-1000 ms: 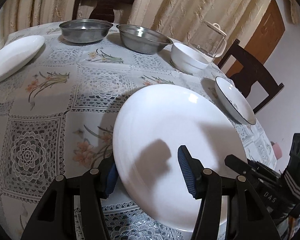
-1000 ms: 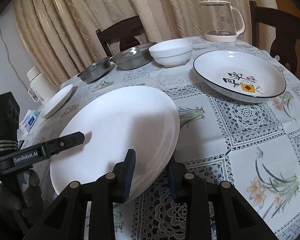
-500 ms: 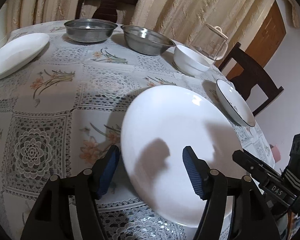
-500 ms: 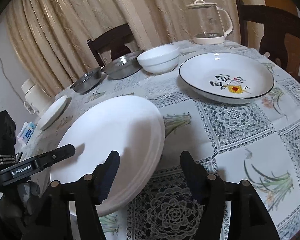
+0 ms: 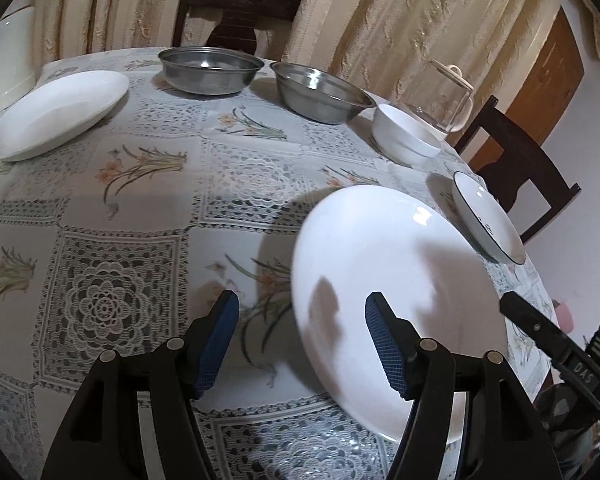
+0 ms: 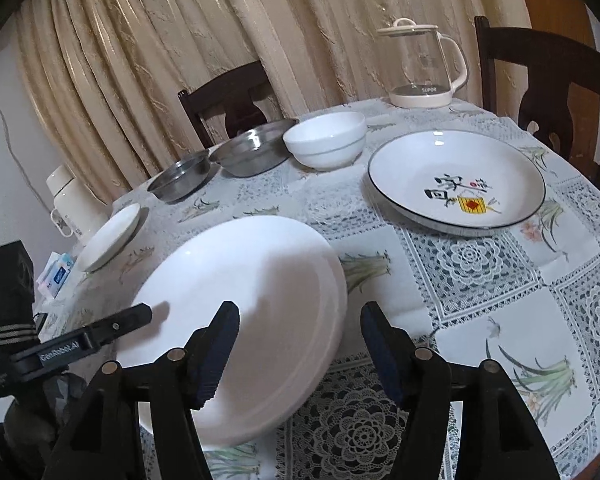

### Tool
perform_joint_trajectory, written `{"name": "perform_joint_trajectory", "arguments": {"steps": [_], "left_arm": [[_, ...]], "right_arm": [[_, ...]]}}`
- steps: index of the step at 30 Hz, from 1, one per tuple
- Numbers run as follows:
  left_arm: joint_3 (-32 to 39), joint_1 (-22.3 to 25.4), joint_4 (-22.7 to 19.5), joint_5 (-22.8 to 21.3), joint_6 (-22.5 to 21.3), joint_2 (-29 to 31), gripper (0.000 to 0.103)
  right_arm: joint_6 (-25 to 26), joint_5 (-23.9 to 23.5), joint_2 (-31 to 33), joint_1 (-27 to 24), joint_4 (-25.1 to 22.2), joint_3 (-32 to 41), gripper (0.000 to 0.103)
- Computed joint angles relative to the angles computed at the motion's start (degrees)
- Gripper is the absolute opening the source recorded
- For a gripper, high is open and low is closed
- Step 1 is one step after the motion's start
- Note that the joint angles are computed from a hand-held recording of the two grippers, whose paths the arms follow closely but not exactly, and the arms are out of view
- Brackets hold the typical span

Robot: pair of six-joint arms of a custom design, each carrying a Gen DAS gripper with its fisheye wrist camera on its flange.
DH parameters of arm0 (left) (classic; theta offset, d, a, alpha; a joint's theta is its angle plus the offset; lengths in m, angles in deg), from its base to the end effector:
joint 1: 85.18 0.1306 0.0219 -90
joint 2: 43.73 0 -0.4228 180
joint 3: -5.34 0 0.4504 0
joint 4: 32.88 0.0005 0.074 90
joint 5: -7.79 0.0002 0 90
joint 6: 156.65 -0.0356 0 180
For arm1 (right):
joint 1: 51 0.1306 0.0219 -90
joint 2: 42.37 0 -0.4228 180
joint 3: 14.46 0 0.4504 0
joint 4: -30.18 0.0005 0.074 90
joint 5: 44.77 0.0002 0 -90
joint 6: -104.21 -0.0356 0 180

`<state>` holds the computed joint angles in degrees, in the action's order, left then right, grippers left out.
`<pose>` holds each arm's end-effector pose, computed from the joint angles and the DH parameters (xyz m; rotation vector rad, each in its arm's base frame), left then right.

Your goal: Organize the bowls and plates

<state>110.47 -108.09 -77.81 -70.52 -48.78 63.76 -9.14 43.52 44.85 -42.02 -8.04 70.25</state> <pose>0.6166 -0.2690 0.4352 0.2058 2.4447 -0.5692 0.5276 0.0839 0.4615 0.2724 2.2868 0.3270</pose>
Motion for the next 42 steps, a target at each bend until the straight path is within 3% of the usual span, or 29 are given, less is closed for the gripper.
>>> {"name": "perform_joint_trajectory", "arguments": {"steps": [10, 33, 42], "left_arm": [[-1.32, 1.43, 0.49, -2.66, 0.3, -0.99, 0.067], [-4.84, 6.82, 2.93, 0.21, 1.81, -3.97, 0.069], [-5.0, 9.52, 2.81, 0.24, 1.88, -4.15, 0.069]], "right_arm": [[1.39, -1.57, 1.46, 1.85, 0.29, 2.41, 0.066], [6.24, -2.52, 8.52, 8.11, -2.85, 11.46, 0.066], [5.96, -3.08, 11.64, 9.85, -4.93, 15.09, 0.066]]}}
